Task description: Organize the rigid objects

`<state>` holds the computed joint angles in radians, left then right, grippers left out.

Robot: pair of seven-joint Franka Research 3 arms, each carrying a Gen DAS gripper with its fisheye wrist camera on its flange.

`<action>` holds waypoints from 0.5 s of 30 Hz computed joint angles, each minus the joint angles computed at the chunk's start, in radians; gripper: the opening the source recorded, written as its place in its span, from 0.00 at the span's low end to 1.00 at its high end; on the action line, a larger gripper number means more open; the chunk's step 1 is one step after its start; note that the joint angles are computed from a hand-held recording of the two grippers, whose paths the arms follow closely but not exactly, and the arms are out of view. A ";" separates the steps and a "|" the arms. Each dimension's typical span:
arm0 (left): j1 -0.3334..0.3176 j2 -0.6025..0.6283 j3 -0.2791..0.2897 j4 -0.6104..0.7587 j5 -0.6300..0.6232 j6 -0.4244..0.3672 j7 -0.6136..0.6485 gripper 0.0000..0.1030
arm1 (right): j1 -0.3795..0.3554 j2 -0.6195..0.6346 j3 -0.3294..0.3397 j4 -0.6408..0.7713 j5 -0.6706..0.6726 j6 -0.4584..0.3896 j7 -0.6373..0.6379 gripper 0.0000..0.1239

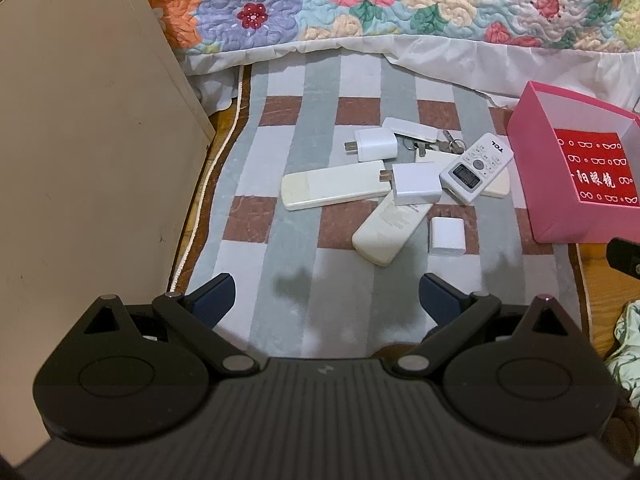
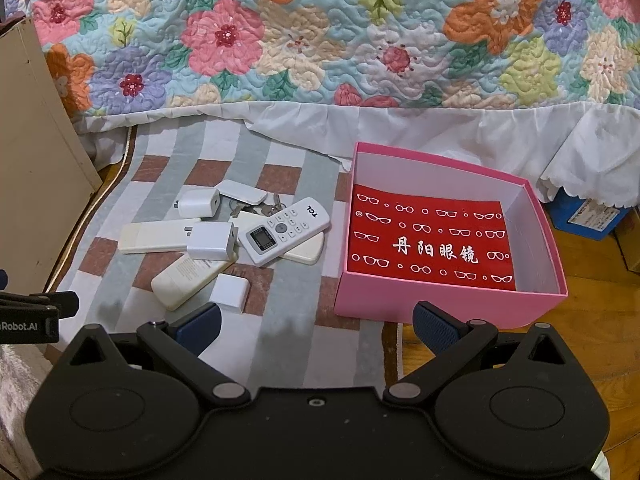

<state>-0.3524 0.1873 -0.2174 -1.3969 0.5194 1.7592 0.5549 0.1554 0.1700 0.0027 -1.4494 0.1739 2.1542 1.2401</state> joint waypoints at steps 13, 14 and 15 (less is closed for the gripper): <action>0.002 0.010 0.002 0.009 -0.013 -0.011 -0.001 0.97 | 0.001 -0.001 -0.001 -0.004 -0.004 -0.003 -0.003 0.83; 0.002 0.011 0.002 0.009 -0.014 -0.011 -0.001 0.97 | 0.001 -0.001 -0.001 -0.003 -0.005 -0.003 -0.003 0.83; 0.002 0.012 0.002 0.010 -0.014 -0.011 -0.001 0.97 | 0.001 0.003 -0.001 0.003 -0.005 -0.005 -0.003 0.83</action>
<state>-0.3507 0.1993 -0.2153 -1.3870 0.5054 1.7483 0.5540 0.1565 0.1732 0.0022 -1.4468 0.1691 2.1487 1.2371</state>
